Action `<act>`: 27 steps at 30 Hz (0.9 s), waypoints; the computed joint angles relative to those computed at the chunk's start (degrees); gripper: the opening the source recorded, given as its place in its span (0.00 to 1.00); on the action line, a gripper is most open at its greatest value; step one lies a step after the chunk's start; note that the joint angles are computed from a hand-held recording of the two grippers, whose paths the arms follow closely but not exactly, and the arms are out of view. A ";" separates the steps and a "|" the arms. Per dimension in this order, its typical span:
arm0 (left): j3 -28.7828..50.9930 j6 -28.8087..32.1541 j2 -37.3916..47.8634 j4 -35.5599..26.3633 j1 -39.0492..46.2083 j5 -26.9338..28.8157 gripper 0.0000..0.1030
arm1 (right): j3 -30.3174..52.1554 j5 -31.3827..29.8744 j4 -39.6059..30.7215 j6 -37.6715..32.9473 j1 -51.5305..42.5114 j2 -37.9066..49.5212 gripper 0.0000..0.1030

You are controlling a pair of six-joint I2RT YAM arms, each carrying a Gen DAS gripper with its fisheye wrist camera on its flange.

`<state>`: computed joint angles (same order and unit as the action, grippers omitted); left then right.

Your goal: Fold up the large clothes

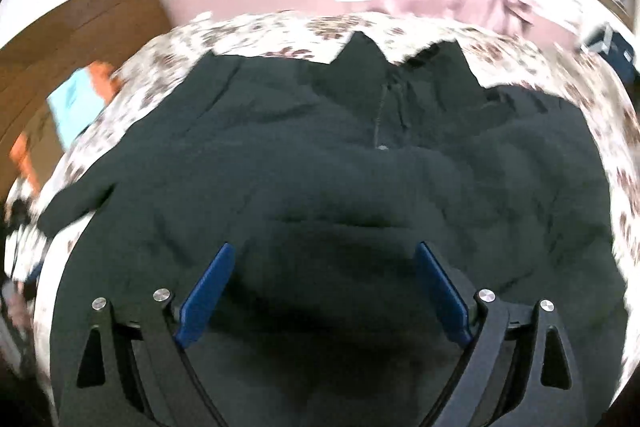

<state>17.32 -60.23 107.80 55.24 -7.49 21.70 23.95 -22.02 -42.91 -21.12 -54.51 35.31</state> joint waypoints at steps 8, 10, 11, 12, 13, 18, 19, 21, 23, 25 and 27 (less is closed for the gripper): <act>10.86 0.68 9.77 -1.78 -1.61 0.30 0.95 | -8.87 8.09 14.05 7.81 9.56 3.12 0.89; 11.92 1.46 10.00 -2.40 -2.23 -0.50 0.93 | -9.58 6.74 16.02 7.08 7.98 4.91 0.92; 11.78 1.71 9.80 -2.19 -2.25 -0.81 0.90 | -9.74 6.22 17.01 6.85 7.37 6.09 0.92; 11.43 2.42 9.61 -2.02 -1.90 -1.02 0.77 | -9.90 6.32 17.97 7.38 7.72 7.01 0.94; 11.87 3.04 9.63 -2.85 -1.93 -1.25 0.61 | -10.08 6.31 18.93 7.84 7.97 7.88 0.95; 10.48 2.69 10.99 0.64 -0.31 0.11 0.19 | -10.90 5.16 23.14 8.37 7.47 12.41 0.98; 9.70 3.20 10.35 1.29 -0.31 -0.40 0.11 | -10.85 4.74 23.37 8.24 7.14 12.87 0.98; 7.04 4.10 8.04 3.05 -1.03 -3.16 0.07 | -10.70 3.38 24.41 7.86 6.12 14.72 0.99; 4.27 4.87 4.48 4.76 -2.54 -6.72 0.06 | -10.09 1.04 25.62 7.23 4.53 18.01 0.99; 0.69 6.18 -1.60 4.95 -4.11 -10.40 0.05 | -9.15 -1.25 26.34 6.63 2.95 21.44 0.99; -2.13 7.63 -9.68 2.34 -5.49 -13.59 0.05 | -7.57 -2.67 24.97 5.58 1.93 23.18 0.99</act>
